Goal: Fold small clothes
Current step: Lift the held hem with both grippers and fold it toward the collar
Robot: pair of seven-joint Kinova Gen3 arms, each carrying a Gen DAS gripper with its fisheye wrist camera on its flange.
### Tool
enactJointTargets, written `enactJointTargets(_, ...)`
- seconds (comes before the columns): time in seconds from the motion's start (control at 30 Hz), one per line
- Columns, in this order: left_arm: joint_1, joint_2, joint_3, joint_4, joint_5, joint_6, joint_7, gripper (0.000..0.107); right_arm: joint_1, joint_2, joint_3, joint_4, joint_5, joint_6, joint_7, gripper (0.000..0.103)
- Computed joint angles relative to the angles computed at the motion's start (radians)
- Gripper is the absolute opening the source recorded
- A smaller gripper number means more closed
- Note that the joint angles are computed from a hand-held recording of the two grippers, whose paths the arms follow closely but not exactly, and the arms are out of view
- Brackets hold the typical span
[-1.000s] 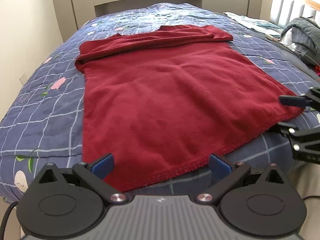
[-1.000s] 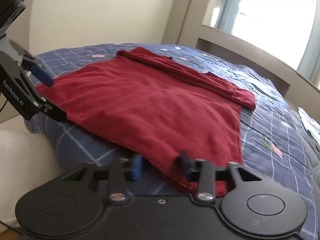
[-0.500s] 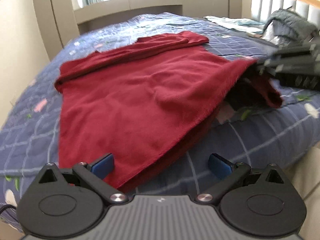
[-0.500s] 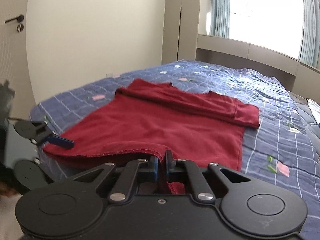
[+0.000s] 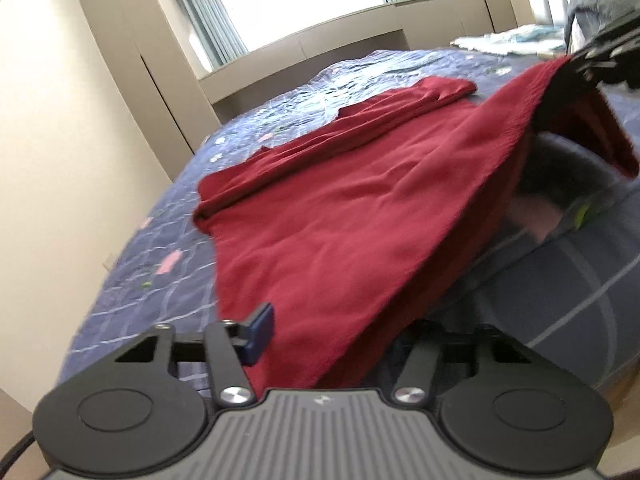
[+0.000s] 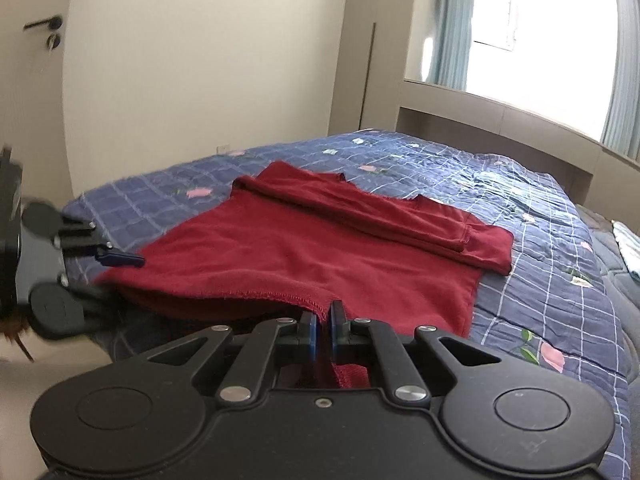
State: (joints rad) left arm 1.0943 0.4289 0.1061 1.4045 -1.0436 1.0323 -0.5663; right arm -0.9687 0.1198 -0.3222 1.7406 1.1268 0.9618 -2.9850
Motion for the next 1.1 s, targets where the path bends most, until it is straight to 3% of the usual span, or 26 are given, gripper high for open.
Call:
enactJointTargets(0.03,-0.001,-0.005,-0.001,0.014,-0.004,-0.003,-0.005,0.024,-0.005,0.007,-0.004,-0.001,0.0,0.01,0.011,0.006)
enactJointTargets(0.13,-0.017,-0.041,0.001,0.077,-0.027,-0.054,0.019,0.006,-0.031,0.027,-0.008,-0.007,0.003,0.052,0.042,0.005)
enactJointTargets(0.43,-0.081,-0.151,0.063,0.18,-0.072,-0.167,-0.025,0.004,-0.092,0.015,-0.029,-0.041,-0.019,0.157,0.15,0.004)
enactJointTargets(0.6,-0.114,-0.228,0.114,0.229,-0.067,-0.177,-0.084,0.004,-0.144,0.006,-0.065,-0.081,-0.051,0.241,0.209,0.004)
enactJointTargets(0.93,-0.213,-0.407,0.257,0.296,0.215,-0.162,-0.306,0.004,-0.23,-0.031,-0.136,-0.185,-0.273,0.333,0.276,0.004)
enactJointTargets(1.1,-0.262,-0.485,0.316,0.307,0.358,-0.138,-0.403,0.004,-0.244,-0.039,-0.14,-0.254,-0.322,0.364,0.282,0.004)
